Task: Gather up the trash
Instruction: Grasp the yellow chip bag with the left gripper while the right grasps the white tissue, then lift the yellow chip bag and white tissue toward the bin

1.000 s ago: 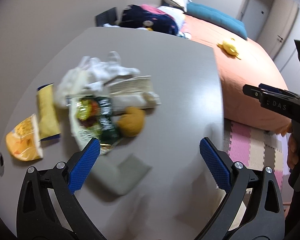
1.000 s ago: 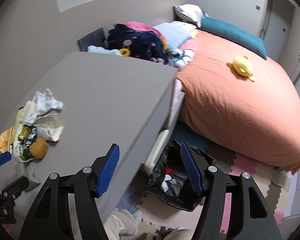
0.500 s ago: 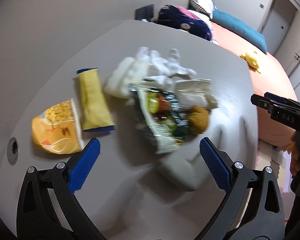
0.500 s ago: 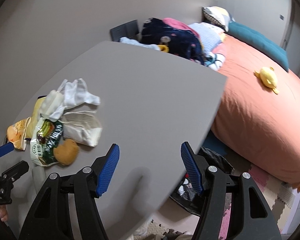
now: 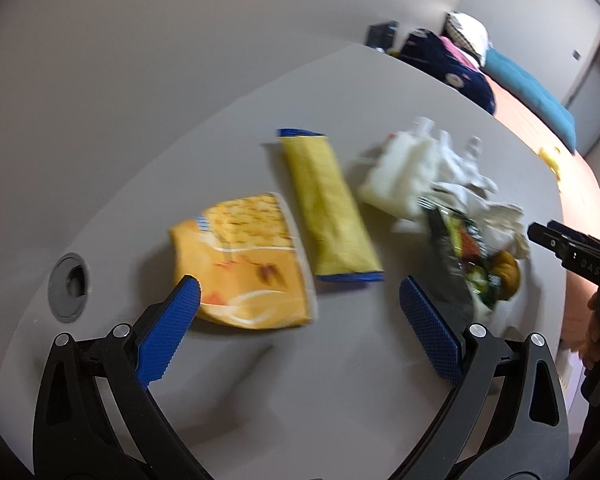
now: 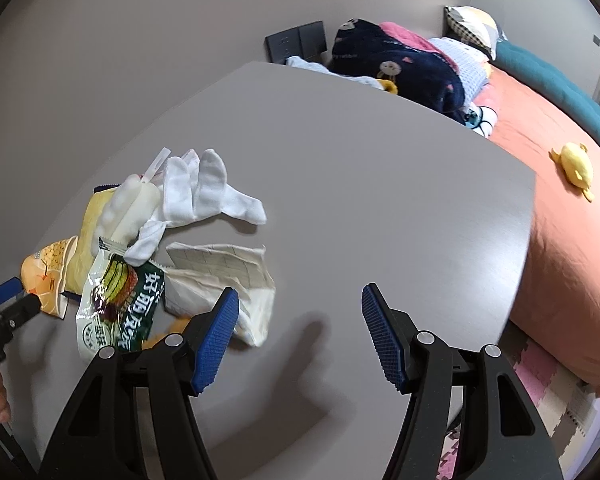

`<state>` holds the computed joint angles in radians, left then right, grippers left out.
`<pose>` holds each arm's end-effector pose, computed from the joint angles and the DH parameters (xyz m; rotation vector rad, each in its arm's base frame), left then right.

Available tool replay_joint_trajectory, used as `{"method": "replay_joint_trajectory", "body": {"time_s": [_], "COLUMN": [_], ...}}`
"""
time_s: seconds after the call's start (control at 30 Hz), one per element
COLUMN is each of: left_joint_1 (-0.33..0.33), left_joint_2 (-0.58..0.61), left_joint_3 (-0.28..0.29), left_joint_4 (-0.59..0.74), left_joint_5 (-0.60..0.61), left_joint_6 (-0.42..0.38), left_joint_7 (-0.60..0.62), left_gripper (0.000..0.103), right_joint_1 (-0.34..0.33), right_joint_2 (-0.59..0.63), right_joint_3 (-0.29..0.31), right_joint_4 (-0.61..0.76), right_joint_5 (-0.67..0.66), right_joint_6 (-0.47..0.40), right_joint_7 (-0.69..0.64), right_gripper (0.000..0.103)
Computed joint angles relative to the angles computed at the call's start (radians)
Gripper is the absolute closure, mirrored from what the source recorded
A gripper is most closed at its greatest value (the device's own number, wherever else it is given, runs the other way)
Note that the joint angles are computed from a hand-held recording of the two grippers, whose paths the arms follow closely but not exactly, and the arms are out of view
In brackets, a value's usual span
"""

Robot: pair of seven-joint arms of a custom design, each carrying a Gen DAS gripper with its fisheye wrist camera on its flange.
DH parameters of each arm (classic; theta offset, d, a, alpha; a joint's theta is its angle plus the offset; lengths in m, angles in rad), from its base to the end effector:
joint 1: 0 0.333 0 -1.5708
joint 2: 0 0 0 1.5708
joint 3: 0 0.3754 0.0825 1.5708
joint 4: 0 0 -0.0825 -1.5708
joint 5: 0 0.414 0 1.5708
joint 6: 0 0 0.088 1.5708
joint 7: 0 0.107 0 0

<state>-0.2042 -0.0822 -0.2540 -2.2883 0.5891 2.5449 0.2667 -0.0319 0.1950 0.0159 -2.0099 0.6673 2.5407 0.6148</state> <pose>0.4903 -0.2521 0.4596 -2.2581 1.4880 -0.4969 0.6527 -0.0184 0.4324 -2.1937 1.3857 -0.2242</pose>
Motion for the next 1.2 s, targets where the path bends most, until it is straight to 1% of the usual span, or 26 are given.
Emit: {"method": "replay_joint_trajectory", "body": {"time_s": [0.17,0.27,0.4,0.43,0.47,0.5,0.53,0.57,0.6,0.67,0.7,0.73,0.77,0.8,0.87,0.93,1.1,1.2], "left_joint_1": [0.024,0.038,0.048,0.050,0.050,0.050,0.050,0.051,0.051,0.053,0.056,0.060,0.064,0.069,0.076,0.080,0.078,0.078], "left_joint_2": [-0.033,-0.035,-0.022,-0.018,-0.018,-0.016,-0.016,-0.017,-0.016,-0.018,-0.022,-0.032,-0.039,-0.046,-0.058,-0.070,-0.104,-0.132], "left_joint_3": [0.010,0.010,0.009,0.011,0.012,0.013,0.017,0.021,0.024,0.027,0.031,0.033,0.029,0.024,0.015,0.007,-0.017,-0.027], "left_joint_4": [-0.041,-0.050,-0.046,-0.045,-0.045,-0.044,-0.046,-0.050,-0.053,-0.060,-0.071,-0.087,-0.094,-0.098,-0.108,-0.115,-0.116,-0.116], "left_joint_5": [-0.002,-0.003,0.019,0.022,0.025,0.027,0.018,0.005,-0.009,-0.028,-0.038,-0.040,-0.035,-0.028,-0.005,0.012,0.030,0.039], "left_joint_6": [0.012,-0.001,-0.026,-0.027,-0.028,-0.029,-0.024,-0.017,-0.009,-0.001,0.018,0.047,0.046,0.043,0.047,0.045,-0.019,-0.030], "left_joint_7": [-0.021,-0.029,-0.062,-0.069,-0.070,-0.071,-0.064,-0.055,-0.048,-0.041,-0.038,-0.047,-0.060,-0.072,-0.101,-0.112,-0.152,-0.168], "left_gripper": [0.007,0.007,0.007,0.007,0.011,0.015,0.022,0.029,0.033,0.050,0.051,0.055,0.059,0.061,0.068,0.069,0.071,0.071], "right_joint_1": [0.002,0.017,0.020,0.021,0.019,0.016,0.012,0.012,0.008,0.005,0.003,0.000,-0.002,-0.005,-0.007,-0.010,-0.019,-0.022], "right_joint_2": [0.019,0.034,0.050,0.053,0.053,0.052,0.054,0.059,0.061,0.054,0.050,0.048,0.046,0.046,0.042,0.035,0.004,-0.016], "right_joint_3": [0.014,0.016,0.028,0.030,0.034,0.037,0.036,0.035,0.034,0.032,0.032,0.031,0.029,0.028,0.024,0.020,0.009,-0.002], "right_joint_4": [0.023,0.032,0.045,0.048,0.048,0.045,0.051,0.059,0.065,0.057,0.052,0.051,0.050,0.052,0.051,0.048,0.036,0.030], "right_joint_5": [0.024,-0.001,-0.008,-0.011,-0.009,-0.004,-0.009,-0.013,-0.011,-0.003,0.004,0.010,0.015,0.020,0.031,0.044,0.084,0.108], "right_joint_6": [-0.012,0.006,0.012,0.016,0.016,0.014,-0.010,-0.028,-0.052,-0.055,-0.053,-0.060,-0.070,-0.085,-0.099,-0.110,-0.137,-0.143], "right_joint_7": [-0.011,0.006,-0.002,-0.006,-0.016,-0.027,-0.030,-0.025,-0.023,-0.030,-0.038,-0.044,-0.048,-0.051,-0.056,-0.062,-0.099,-0.122], "right_gripper": [0.038,0.038,0.038,0.038,0.038,0.045,0.050,0.064,0.078,0.085,0.088,0.091,0.094,0.096,0.097,0.098,0.100,0.101]}}
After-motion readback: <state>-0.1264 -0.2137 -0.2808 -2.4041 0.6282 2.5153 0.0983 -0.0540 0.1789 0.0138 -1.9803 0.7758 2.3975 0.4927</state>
